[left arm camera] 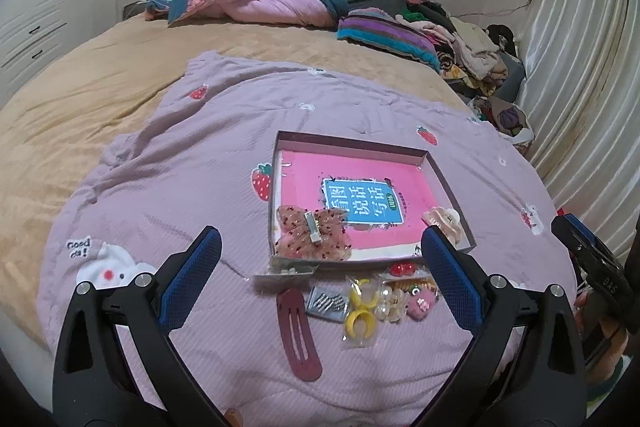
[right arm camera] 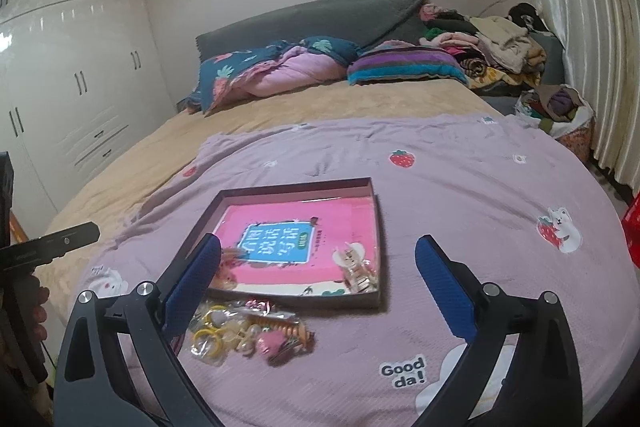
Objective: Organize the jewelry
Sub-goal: 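Withdraw both tools from the box and move toward the remaining jewelry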
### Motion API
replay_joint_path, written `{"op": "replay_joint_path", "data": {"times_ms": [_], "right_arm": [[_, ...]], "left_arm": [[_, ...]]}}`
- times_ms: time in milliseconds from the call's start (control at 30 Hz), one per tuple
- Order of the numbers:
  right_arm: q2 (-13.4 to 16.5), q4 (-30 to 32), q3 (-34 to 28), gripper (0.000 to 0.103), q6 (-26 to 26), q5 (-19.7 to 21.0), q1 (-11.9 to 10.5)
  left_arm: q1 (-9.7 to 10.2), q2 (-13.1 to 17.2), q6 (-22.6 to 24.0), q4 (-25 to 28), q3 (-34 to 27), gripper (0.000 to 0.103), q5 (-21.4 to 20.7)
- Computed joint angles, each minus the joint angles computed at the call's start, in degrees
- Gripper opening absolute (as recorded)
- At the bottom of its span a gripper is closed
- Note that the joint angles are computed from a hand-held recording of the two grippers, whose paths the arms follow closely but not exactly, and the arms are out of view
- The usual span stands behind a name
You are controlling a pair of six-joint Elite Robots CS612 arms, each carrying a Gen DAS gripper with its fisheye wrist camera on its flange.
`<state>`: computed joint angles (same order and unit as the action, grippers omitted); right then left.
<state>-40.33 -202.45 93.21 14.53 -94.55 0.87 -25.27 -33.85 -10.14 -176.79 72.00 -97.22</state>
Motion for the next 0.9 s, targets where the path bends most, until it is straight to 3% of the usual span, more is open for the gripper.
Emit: {"op": "replay_joint_path", "data": {"times_ms": [433,900], "right_arm": [[-0.61,1.76,0.56,0.097,-3.41,1.75,2.02],[0.2,6.64,0.21,0.097,-3.61,5.51,3.36]], "left_arm": [[1.0,-1.57,-1.15,-3.74,4.62,0.093,-0.3],[1.87,-1.91,-1.07,-3.03,7.38,0.093,1.0]]}}
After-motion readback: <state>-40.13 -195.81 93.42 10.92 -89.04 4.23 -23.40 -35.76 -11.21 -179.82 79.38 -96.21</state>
